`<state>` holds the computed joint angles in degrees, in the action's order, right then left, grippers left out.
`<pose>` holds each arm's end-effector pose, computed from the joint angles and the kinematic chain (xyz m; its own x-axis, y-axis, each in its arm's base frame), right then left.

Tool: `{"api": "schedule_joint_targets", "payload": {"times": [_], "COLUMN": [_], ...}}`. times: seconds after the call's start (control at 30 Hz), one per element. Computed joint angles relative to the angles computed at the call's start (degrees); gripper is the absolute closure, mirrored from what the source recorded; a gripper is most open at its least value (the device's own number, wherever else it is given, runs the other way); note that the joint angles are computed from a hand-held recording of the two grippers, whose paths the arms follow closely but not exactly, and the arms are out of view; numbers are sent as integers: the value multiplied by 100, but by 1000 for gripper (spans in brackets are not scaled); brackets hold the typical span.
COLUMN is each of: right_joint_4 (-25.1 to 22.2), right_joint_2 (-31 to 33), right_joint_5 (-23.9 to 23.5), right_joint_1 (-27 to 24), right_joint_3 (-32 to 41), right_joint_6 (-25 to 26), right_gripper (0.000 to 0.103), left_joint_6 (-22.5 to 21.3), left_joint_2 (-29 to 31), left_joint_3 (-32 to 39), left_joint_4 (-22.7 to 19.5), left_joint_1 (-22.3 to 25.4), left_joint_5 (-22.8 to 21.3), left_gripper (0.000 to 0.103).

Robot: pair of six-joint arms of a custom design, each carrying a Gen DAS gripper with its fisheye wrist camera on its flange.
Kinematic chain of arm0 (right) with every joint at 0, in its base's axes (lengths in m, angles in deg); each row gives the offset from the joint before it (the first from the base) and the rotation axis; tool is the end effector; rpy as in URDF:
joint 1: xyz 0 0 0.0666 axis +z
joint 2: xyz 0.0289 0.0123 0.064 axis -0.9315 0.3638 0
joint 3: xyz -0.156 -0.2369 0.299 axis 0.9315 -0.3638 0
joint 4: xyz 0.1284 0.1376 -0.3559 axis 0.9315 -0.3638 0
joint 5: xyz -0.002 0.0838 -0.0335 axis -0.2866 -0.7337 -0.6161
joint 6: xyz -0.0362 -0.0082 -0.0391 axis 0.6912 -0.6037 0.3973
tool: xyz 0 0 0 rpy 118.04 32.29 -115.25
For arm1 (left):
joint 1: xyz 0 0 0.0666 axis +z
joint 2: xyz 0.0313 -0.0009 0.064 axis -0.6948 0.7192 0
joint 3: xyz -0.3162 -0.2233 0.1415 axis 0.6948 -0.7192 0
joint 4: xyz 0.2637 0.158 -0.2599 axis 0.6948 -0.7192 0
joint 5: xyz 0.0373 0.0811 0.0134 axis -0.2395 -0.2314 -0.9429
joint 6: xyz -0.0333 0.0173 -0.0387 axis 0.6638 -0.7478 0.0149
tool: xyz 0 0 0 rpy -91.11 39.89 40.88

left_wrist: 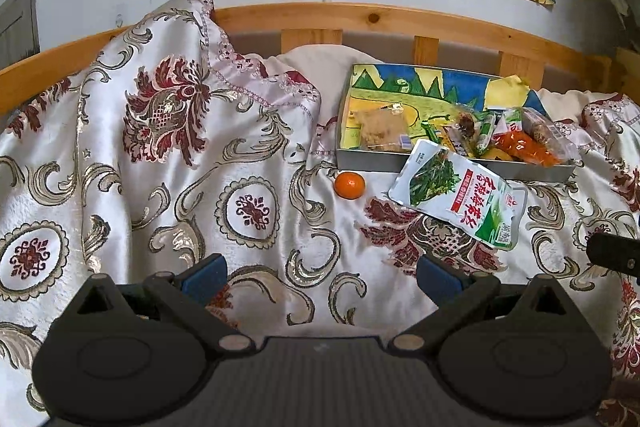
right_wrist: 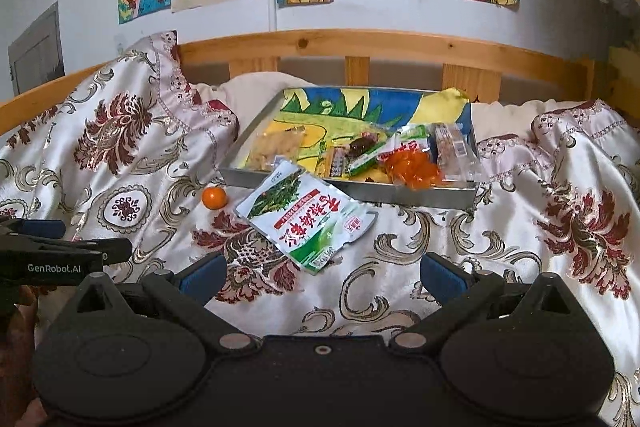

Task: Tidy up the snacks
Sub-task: 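Move the right tool to the white vegetable packet while the left tool reaches the tangerine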

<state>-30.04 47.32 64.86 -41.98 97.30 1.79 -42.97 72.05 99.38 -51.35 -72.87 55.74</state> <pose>0.4765 0.2353 0.3841 -0.5039 -0.1603 -0.8488 -0.3383 0.9407 0.0232 0.4463 -0.2252 0.3729 -0.5732 -0.1186 -0.8107 -0.2009 0.9796 -0.0013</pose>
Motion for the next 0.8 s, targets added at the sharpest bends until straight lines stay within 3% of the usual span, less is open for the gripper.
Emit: {"api": "schedule_joint_targets", "payload": {"times": [0.5,0.8], "right_joint_4": [-333,-699], "right_joint_2": [210,605], "right_joint_5": [-92,-503], "right_joint_1": [10,-102], "right_joint_3": [228,788], "right_joint_6": [-72,-147], "right_gripper": [1,1], "left_joint_6": [20,-17], "left_joint_2": [131,257], "left_joint_3": [87,230], "left_joint_4": [-47,103], "left_joint_1": [147,348], "left_joint_5": [228,429], "left_gripper": [0,0]}}
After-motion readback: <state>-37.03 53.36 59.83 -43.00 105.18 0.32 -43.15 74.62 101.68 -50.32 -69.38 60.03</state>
